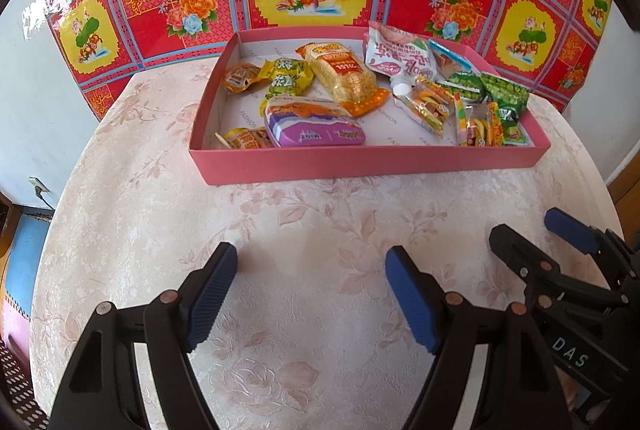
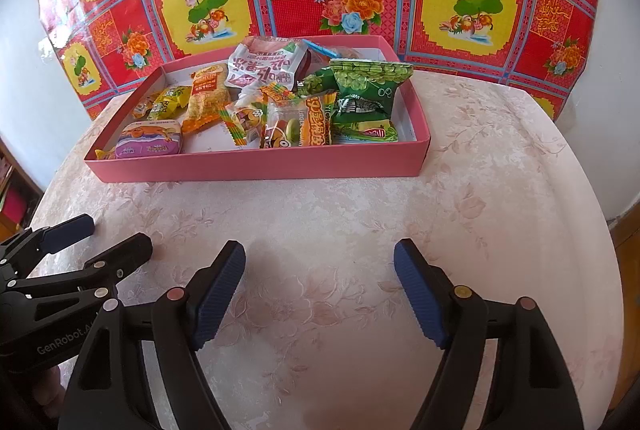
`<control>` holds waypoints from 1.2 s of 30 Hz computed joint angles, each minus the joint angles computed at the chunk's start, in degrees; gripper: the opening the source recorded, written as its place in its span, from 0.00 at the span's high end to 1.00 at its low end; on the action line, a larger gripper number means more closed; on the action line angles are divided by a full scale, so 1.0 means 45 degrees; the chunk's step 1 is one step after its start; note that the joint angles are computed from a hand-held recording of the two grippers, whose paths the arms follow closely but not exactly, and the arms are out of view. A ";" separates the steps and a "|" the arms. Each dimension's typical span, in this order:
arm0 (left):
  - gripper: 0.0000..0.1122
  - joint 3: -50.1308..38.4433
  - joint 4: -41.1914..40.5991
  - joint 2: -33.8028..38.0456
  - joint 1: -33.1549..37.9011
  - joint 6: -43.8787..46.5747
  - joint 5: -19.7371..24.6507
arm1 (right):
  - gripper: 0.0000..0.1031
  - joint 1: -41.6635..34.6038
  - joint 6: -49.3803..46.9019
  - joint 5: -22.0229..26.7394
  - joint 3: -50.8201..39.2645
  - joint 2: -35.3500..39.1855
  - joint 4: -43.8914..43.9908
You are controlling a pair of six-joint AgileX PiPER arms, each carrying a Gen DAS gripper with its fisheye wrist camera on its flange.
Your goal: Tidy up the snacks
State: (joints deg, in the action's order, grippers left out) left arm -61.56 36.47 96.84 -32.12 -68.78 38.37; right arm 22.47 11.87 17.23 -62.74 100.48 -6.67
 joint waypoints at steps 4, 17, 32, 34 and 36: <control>0.29 0.0001 -0.0007 -0.0003 0.0002 0.0002 -0.0002 | 0.23 -0.0002 -0.0024 0.0002 0.0000 -0.0002 0.0019; 0.29 0.0052 0.0027 -0.0028 0.0004 -0.0052 -0.0064 | 0.21 0.0052 0.0211 0.0003 -0.0016 0.0012 -0.0216; 0.29 0.0055 0.0018 -0.0027 0.0010 -0.0038 -0.0083 | 0.19 0.0163 0.0657 -0.0077 0.0015 0.0046 -0.0695; 0.29 0.0050 0.0012 -0.0026 0.0012 -0.0023 -0.0079 | 0.19 0.0155 0.0640 -0.0074 0.0020 0.0038 -0.0684; 0.29 0.0057 0.0021 -0.0029 0.0014 -0.0025 -0.0085 | 0.19 0.0161 0.0660 -0.0073 -0.0004 0.0056 -0.0701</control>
State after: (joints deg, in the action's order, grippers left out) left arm -61.31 36.56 96.71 -32.05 -68.89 37.99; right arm 23.20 14.84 16.90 -62.76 100.73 -9.82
